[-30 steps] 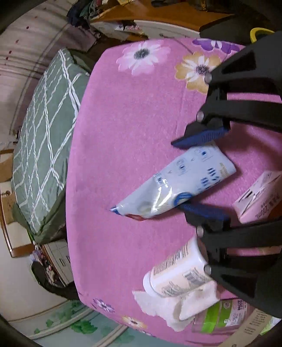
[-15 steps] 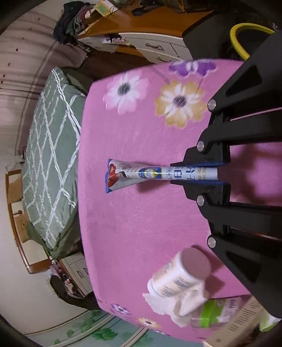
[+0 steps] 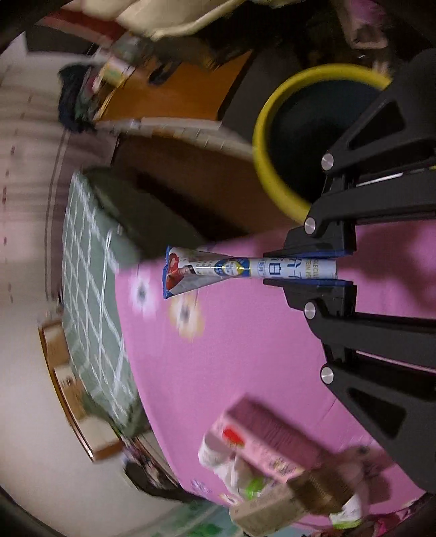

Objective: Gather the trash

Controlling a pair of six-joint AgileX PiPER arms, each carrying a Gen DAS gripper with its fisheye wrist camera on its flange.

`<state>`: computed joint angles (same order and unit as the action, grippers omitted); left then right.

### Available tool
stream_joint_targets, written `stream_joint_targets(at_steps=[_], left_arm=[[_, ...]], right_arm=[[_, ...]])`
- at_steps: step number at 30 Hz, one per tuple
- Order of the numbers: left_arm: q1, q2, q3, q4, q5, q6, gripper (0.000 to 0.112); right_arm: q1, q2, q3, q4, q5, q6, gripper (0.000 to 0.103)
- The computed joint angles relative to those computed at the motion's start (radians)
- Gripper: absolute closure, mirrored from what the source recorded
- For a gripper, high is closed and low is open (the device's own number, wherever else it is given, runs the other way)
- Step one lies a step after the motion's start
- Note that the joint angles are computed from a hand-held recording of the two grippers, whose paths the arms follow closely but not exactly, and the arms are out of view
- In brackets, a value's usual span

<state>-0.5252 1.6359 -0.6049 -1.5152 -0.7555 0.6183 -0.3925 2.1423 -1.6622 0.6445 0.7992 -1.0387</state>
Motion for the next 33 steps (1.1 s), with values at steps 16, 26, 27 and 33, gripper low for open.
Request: stream_joint_targets(at_steps=[16,26,27,33], left_arm=[[-0.078,-0.026,-0.003,-0.016,-0.016,0.033,0.022],[-0.352,-0.061,0.029,-0.099,-0.014,0.054,0.022],[-0.377,-0.065,0.034,-0.096,-0.006,0.049,0.022],[-0.403,-0.083,0.051,0.038,0.126,-0.031,0.020]], right_arm=[[-0.125,0.124,-0.071,-0.131,-0.037,0.125,0.070],[-0.134,0.076,0.019,-0.060,-0.057,0.034,0.068],[-0.136,0.076,0.019,-0.052,-0.055,0.027,0.068],[-0.147,0.056,0.042,-0.013,-0.052,-0.018,0.068]])
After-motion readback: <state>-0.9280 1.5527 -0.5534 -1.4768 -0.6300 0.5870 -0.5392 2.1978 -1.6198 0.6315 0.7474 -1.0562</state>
